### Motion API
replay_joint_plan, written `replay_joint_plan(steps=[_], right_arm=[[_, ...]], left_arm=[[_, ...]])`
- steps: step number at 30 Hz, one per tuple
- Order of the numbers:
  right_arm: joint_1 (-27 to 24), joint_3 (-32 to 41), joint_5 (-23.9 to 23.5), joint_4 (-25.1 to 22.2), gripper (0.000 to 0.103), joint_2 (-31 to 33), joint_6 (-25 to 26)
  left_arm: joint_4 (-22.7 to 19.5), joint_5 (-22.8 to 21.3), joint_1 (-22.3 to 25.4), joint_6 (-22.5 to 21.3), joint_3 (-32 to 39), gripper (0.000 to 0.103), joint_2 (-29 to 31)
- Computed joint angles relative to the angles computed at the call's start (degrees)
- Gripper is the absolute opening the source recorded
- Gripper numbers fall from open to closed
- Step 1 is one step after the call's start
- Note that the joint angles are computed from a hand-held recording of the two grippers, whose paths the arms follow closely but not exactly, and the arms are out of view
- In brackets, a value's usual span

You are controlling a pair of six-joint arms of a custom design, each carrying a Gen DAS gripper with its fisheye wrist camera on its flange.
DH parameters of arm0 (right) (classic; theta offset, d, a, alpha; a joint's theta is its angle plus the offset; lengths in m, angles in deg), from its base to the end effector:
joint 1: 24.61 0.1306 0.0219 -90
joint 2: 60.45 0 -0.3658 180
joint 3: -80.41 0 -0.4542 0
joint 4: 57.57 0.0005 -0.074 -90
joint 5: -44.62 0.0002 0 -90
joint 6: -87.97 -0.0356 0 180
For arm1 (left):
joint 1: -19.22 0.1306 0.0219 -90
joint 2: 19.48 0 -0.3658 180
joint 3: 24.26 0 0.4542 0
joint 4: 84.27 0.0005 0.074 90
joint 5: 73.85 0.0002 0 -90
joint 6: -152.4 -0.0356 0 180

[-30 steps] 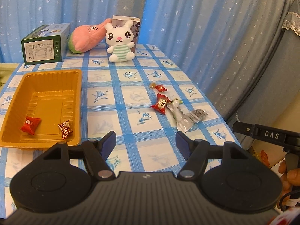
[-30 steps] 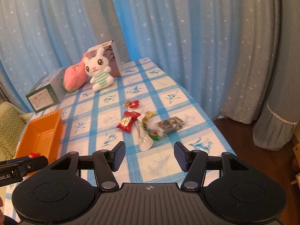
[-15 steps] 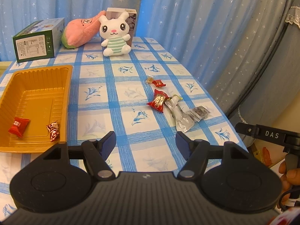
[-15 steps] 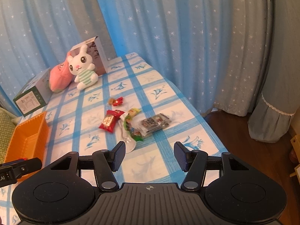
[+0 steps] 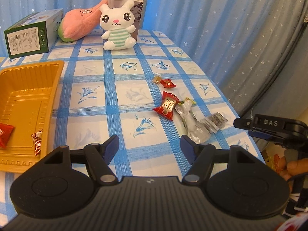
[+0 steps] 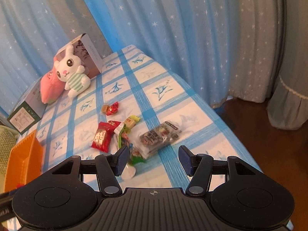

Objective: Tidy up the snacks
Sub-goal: 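Move both grippers back toward the remaining snacks on the tablecloth, then grasp the clear wrapped pastry with the right gripper while the left gripper grasps the white-green wrapper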

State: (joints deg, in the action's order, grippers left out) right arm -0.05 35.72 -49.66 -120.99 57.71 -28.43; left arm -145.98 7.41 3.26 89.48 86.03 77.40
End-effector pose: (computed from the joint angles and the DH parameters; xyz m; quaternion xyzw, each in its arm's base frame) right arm 0.6395 0.2946 0.5078 0.0010 0.9275 0.1914 0.3211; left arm 0.5590 -0.1548 0.5174 -0.1173 0.9248 -0.0639 0.3563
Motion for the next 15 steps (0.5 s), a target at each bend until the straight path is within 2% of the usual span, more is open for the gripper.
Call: replay_joint_plan(steps=[4, 10, 12, 15], right_arm=[[-0.64, 6.1, -2.0, -2.57, 0.057, 5.7, -2.02], [-1.41, 14.05, -3.74, -5.03, 0.057, 12.83, -7.87], [-1.39, 17.21, -3.24, -6.09, 0.057, 15.16, -8.86], [-1.04, 24.11, -1.1, -9.36, 0.057, 19.6, -7.6]], left_arm=[[0.72, 0.64, 0.48, 0.24, 0.84, 0.067, 1.82], [1.58, 1.45, 0.54, 0.71, 1.01, 0.067, 3.52], [1.67, 1.77, 0.43, 0.61, 0.86, 0.067, 3.85], [1.73, 2.3, 0.39, 0.77, 0.52, 0.067, 4.2]])
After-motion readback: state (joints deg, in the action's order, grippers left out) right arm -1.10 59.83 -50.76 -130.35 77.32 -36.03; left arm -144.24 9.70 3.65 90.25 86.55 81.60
